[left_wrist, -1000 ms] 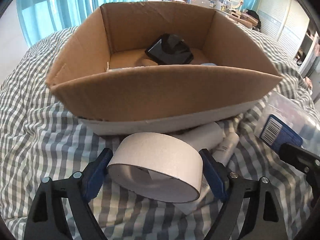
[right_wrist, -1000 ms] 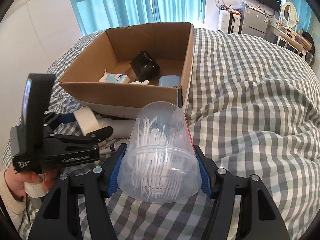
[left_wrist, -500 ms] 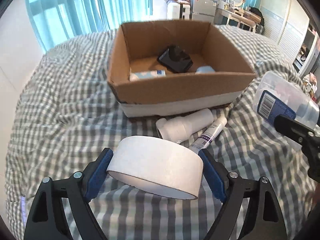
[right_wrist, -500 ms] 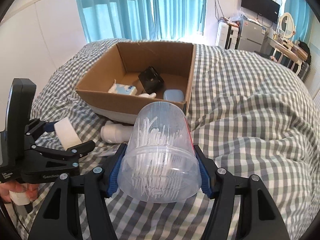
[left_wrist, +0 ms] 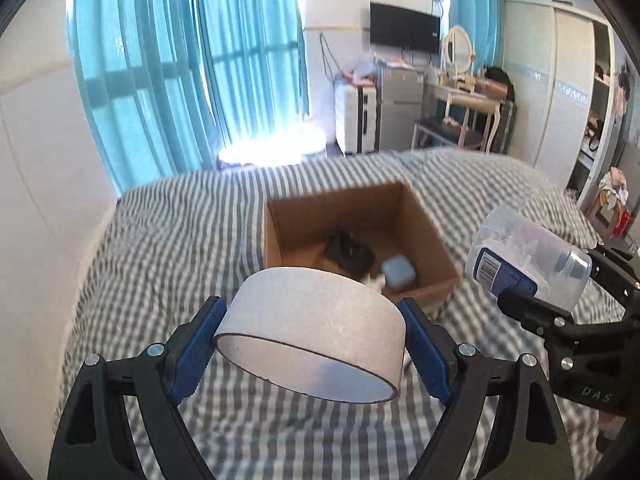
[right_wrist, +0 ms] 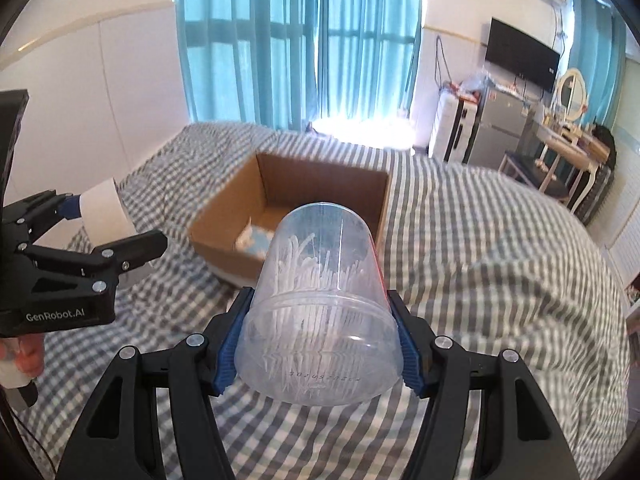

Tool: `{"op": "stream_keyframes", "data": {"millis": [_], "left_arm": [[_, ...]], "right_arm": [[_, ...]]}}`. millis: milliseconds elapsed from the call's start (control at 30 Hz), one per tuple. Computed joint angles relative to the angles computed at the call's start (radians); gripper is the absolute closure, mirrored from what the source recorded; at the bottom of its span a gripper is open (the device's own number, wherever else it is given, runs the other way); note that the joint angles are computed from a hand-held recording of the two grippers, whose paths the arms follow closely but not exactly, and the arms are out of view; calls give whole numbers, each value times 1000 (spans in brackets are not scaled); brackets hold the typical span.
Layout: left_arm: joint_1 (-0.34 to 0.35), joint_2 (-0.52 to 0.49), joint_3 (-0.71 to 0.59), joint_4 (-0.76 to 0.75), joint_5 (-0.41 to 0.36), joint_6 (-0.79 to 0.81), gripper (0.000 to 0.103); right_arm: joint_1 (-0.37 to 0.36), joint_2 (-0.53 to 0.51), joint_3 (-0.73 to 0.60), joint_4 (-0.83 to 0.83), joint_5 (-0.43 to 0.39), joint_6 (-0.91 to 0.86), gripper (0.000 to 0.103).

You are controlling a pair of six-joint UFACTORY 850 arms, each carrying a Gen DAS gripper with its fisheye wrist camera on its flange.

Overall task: Organize objects
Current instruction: 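Place the swab jar and tape roll into the box and open both grippers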

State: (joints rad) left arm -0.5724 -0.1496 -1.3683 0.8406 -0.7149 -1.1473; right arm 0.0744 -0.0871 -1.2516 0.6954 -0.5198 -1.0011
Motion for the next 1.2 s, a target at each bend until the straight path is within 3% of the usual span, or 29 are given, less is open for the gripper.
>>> {"op": "stream_keyframes", "data": {"millis": [300,567,833,967,1100,1200], "left_arm": [[76,-98,-149,-22,40,51,15],[140,-265,-294,-108,81,192,15],[170,-378,-334,-173,150,303,15],[169,-415,-351,-177,160,331,15],[175,-413,-334,-203,208,340,13],[169,-403,-330,-168,193,306,8]], "right_arm": [[36,-108,-177,-1,15,56,40],[70,-335,-437,-86,-6,233,40],[88,-571,-692,-252,-66,421,40],[92,-624,-732,-263,-75,431,40],[98,-628,-716,-237,-62,404,40],[96,-616,-699,-204,-50,382,40]]}}
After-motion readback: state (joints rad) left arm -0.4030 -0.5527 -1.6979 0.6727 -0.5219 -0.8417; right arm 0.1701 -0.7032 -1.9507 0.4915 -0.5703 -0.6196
